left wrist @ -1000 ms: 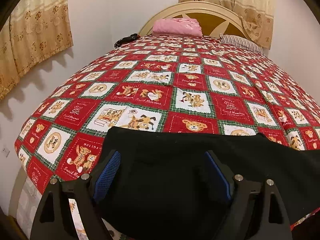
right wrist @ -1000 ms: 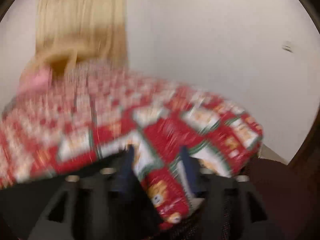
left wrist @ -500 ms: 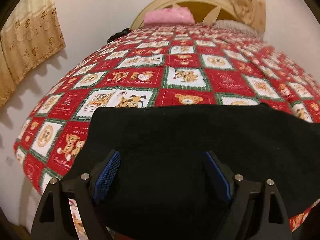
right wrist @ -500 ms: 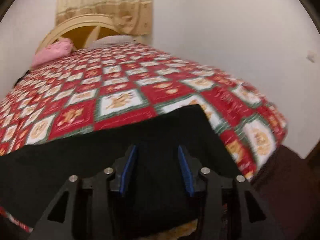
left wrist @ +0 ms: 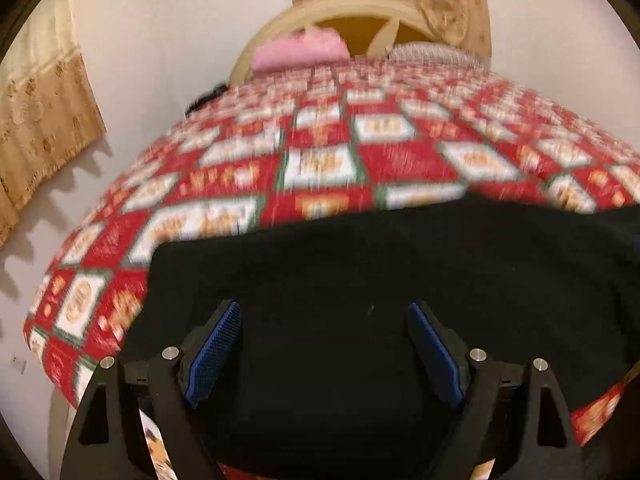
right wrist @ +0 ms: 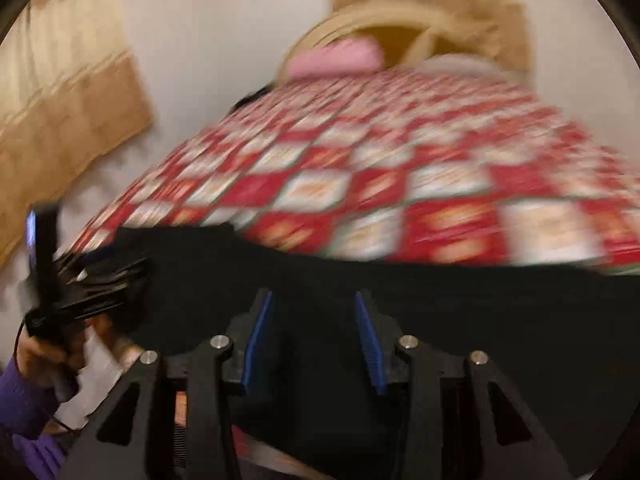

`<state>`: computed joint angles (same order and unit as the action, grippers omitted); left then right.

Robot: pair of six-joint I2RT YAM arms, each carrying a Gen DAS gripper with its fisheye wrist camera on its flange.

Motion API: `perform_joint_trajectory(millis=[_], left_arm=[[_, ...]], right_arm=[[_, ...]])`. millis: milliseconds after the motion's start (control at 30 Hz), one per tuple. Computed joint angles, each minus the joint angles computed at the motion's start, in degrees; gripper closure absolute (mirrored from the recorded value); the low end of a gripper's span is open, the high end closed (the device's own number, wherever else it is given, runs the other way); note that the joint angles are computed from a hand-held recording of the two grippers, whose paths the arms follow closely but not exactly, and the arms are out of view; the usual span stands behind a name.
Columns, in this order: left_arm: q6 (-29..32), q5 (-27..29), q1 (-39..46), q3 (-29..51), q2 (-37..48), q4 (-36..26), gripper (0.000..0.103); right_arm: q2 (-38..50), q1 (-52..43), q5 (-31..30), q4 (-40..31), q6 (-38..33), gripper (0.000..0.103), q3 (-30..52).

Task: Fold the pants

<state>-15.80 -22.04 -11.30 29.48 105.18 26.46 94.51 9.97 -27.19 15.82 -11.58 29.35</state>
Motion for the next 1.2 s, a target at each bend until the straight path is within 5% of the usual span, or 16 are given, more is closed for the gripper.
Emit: perform_joint_trajectory(millis=[67,133,233,367,500,567,633,667,733,833,900,1067,1200], left_arm=[[-0.04,4.78,3.09,-2.60,-1.05,3.40,0.017],[1.22,7.14,5.53,-3.20,-1.93,3.45,0.017],[1.55,7.26,7.80,-6.02,-7.05,2.64,0.017],[4.03,5.29,12.80,-12.18,-16.00,4.53,0.017],[5.06,5.02,21.93,-15.49,-20.89,4.89,0.017],[5.31,7.90,28.10,-16.25,-22.90,3.37,0.017],[5.99,9.18,32.94,-17.10,-24.14,2.82,0.017],[6.42,9.57,34.97,-17.87,-24.84,3.00,0.017],[6.53,10.64,37.01,-19.43,-26.13,3.41,0.017],[5.75,12.26,36.79,-21.00,-27.25,3.99,0.017],[5.04,12.60,34.50,-21.68,-26.92,4.98,0.017],[0.77,8.42,25.15,-19.68,-18.59,6.97,0.017],[-2.41,11.62,25.00,-17.13,-8.44,12.84,0.016]], right_arm=[[8.41,6.10,5.99,5.35,3.22,0.057,0.48],[9.41,6.26,5.63,13.88,5.85,0.052,-2.28],[5.81,5.68,6.05,12.37,10.99,0.052,-3.26],[-2.98,11.75,5.78,18.94,10.72,0.051,-10.31],[9.32,19.68,4.64,19.86,11.96,0.049,-4.48],[14.75,23.25,8.63,31.02,14.13,0.031,-5.82],[13.57,27.17,13.28,26.66,12.42,0.006,-3.72],[13.23,30.01,18.10,24.31,11.28,0.006,-2.38],[11.33,32.70,22.76,21.87,10.66,0.014,-2.11],[6.45,26.73,10.92,28.54,12.18,0.025,-9.00],[5.29,26.89,12.31,30.36,11.58,0.027,-10.72],[9.75,28.78,11.83,24.52,11.48,0.074,-6.24],[10.52,32.51,18.60,23.94,9.20,0.075,-5.66]])
